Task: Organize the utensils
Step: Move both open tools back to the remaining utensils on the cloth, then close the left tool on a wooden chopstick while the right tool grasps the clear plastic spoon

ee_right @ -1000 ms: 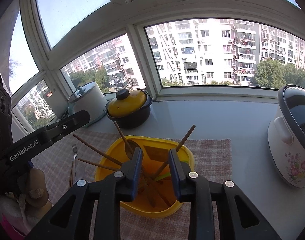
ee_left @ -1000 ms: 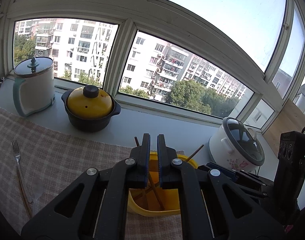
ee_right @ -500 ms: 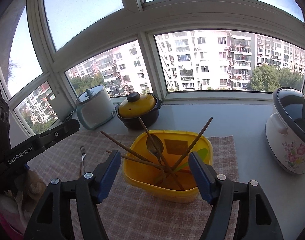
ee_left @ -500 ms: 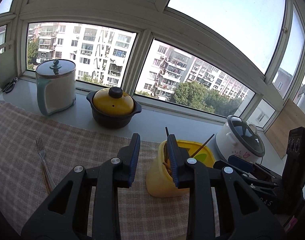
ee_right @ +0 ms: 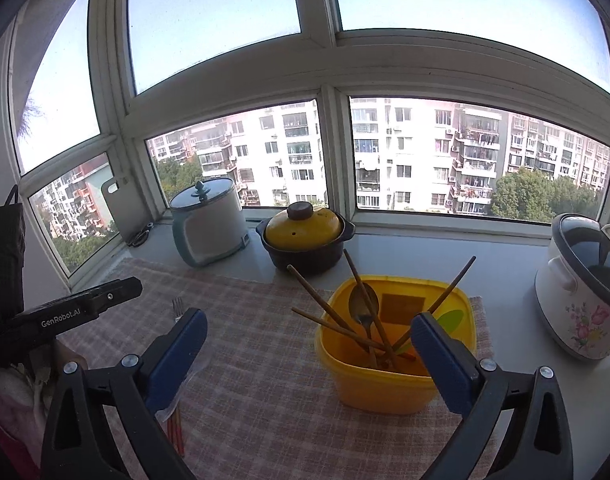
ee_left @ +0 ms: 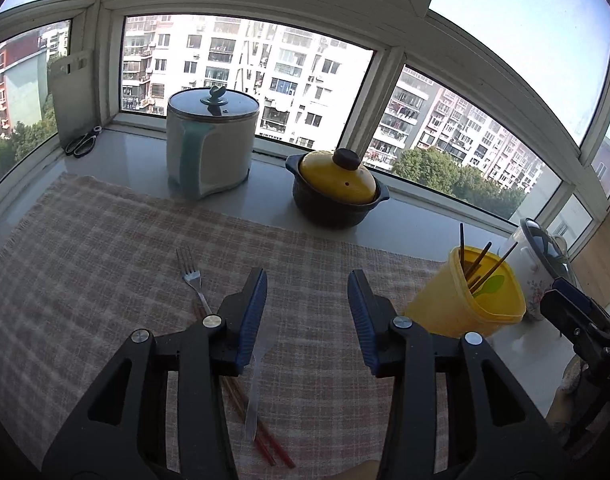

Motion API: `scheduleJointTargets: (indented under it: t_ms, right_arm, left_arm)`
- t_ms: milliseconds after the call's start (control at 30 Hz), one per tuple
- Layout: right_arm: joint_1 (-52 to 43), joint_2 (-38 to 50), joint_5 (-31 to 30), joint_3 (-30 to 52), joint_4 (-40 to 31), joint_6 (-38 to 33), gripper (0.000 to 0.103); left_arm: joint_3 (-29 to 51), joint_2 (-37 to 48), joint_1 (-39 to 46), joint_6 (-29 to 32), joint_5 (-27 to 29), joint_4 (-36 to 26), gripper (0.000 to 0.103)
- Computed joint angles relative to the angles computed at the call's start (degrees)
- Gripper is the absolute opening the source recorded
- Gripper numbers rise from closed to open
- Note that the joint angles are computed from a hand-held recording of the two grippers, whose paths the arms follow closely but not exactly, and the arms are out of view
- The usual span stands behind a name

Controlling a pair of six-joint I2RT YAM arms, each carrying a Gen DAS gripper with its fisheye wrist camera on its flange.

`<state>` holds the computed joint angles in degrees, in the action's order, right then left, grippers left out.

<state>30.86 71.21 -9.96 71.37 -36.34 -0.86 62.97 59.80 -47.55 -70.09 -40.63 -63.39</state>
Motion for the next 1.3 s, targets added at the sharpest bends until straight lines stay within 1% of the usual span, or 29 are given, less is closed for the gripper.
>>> scheduleJointTargets:
  t_ms: [133,267,367,433,567,700,733,800,833,900,933,1000,1033,1100,1167,1233,1300]
  right_arm:
    - [5.1,0.2,2.7,-0.2,0.1,0.5,0.103]
    - [10.3,2.3,5.3,0.3,-0.7,0.7,0.103]
    - [13.2,4.8,6.1,0.8,-1.4,1.3,0.103]
    - [14.4,6.9,5.6,1.3,-2.0,2.3,0.103]
    - [15.7,11.4,2.9,2.4,-3.2,3.7,0.103]
    - [16.7,17.1,1.2,4.9,-4.9,5.4,0.102]
    - [16.7,18.6,0.5,5.6,-5.5,5.8,0.1]
    - [16.8,22.2,-1.1,7.5,-7.1,6.7,0.091]
    - [16.8,23.8,-2.0,8.3,-7.8,7.2,0.088]
    - [16.4,27.2,-3.9,10.3,-9.5,8.4,0.081]
    - [16.2,28.6,-5.2,11.0,-10.0,9.0,0.079]
    - [15.5,31.4,-7.5,12.2,-11.0,10.6,0.069]
    - [15.2,32.6,-8.7,12.7,-11.3,11.4,0.067]
    - [14.7,35.0,-10.9,13.8,-11.7,13.2,0.058]
    - [14.3,36.9,-12.4,14.7,-12.1,14.7,0.054]
    - [14.0,38.0,-13.4,14.9,-12.0,15.4,0.051]
    - [14.1,39.3,-13.5,15.8,-12.2,15.8,0.047]
  left_arm:
    - [-5.1,-5.5,5.1,2.6,5.9,-1.3,0.042]
    - [-11.0,-10.1,12.5,7.2,13.8,0.7,0.042]
    - [-15.4,-12.3,18.4,10.4,20.7,3.0,0.042]
    - [-18.1,-13.1,22.2,13.0,24.8,4.8,0.042]
    - [-21.8,-12.5,27.6,16.6,30.8,7.9,0.042]
    - [-25.2,-11.0,31.3,18.1,35.0,10.8,0.042]
    - [-25.9,-10.6,32.5,19.0,36.0,11.6,0.042]
    - [-26.6,-9.6,33.3,19.8,37.2,12.7,0.042]
    - [-26.8,-8.7,33.3,20.2,37.3,13.2,0.042]
    - [-27.3,-7.3,33.6,20.8,37.5,14.2,0.042]
    - [-27.2,-6.7,34.1,21.3,37.8,14.4,0.042]
    - [-27.6,-5.7,34.6,21.8,38.4,15.3,0.042]
    - [-27.7,-5.4,35.1,22.1,38.9,15.7,0.04]
    - [-28.0,-5.0,35.6,22.2,39.8,16.6,0.034]
    - [-27.9,-4.2,36.1,22.5,40.4,17.6,0.033]
    - [-27.8,-3.2,36.4,22.7,40.6,18.0,0.026]
    - [-28.0,-2.3,37.2,22.9,41.6,18.9,0.025]
